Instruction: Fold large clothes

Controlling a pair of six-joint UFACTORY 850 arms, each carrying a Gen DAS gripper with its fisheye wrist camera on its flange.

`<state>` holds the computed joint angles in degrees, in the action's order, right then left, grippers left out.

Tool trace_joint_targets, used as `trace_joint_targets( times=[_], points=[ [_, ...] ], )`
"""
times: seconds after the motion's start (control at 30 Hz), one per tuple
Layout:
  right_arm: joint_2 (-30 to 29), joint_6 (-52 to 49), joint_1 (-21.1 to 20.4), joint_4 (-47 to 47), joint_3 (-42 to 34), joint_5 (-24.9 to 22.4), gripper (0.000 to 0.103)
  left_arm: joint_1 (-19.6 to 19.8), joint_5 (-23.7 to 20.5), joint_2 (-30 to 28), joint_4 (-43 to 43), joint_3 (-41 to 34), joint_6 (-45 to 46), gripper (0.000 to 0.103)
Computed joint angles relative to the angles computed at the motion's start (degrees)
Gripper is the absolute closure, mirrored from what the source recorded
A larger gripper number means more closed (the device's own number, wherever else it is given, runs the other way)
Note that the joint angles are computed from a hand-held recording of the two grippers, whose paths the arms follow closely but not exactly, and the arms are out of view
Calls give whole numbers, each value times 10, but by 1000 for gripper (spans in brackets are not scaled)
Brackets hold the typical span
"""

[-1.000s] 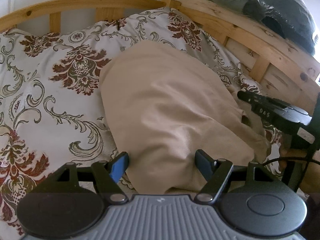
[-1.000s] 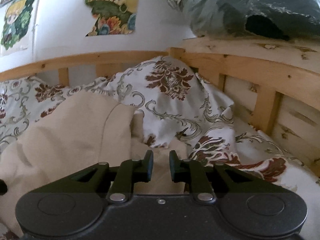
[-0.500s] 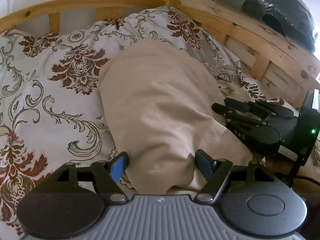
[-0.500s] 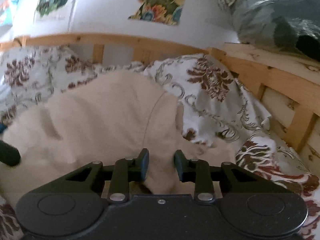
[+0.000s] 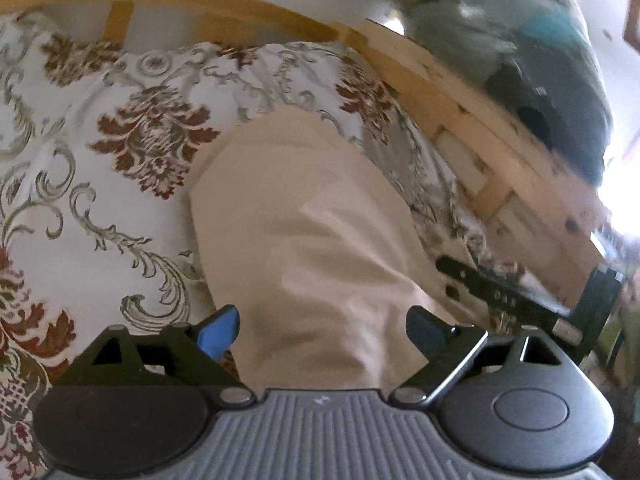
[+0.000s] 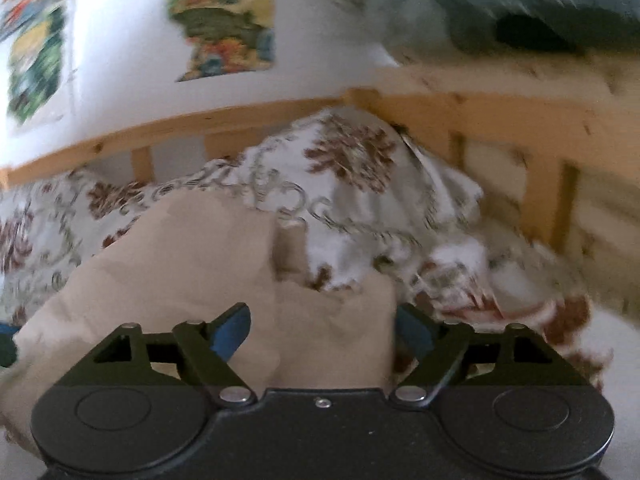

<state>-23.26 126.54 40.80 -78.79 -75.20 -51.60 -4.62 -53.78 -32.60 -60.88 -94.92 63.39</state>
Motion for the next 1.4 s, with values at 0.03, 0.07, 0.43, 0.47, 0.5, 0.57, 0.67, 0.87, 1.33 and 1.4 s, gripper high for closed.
trace_joint_targets(
  times=[0.03, 0.07, 0.43, 0.47, 0.5, 0.57, 0.67, 0.87, 1.33, 1.4],
  points=[
    [3, 13, -3, 7, 4, 5, 20, 3, -6, -11, -2, -12, -15, 10],
    [7, 37, -3, 2, 11, 9, 19, 6, -11, -20, -4, -21, -30, 10],
    [37, 264, -27, -113, 66, 146, 11, 10, -69, -114, 29, -125, -144, 5],
    [36, 264, -27, -118, 66, 150, 9, 9, -72, -119, 32, -131, -148, 4],
    [35, 266, -28, -125, 66, 158, 5, 8, -76, -123, 32, -136, -152, 3],
    [30, 257, -30, -122, 62, 171, 3, 6, -80, -129, 35, -143, -161, 1],
    [21, 206, -27, -89, 50, 167, 3, 5, -80, -135, 42, -149, -169, 0],
    [11, 155, -21, -53, 36, 150, 6, 4, -82, -139, 42, -153, -175, 0],
    [4, 153, -20, -53, 31, 141, 2, 11, -96, -144, 15, -144, -178, 0],
    [1, 148, -20, -52, 27, 139, 1, 15, -109, -151, 1, -144, -185, 0]
  ],
)
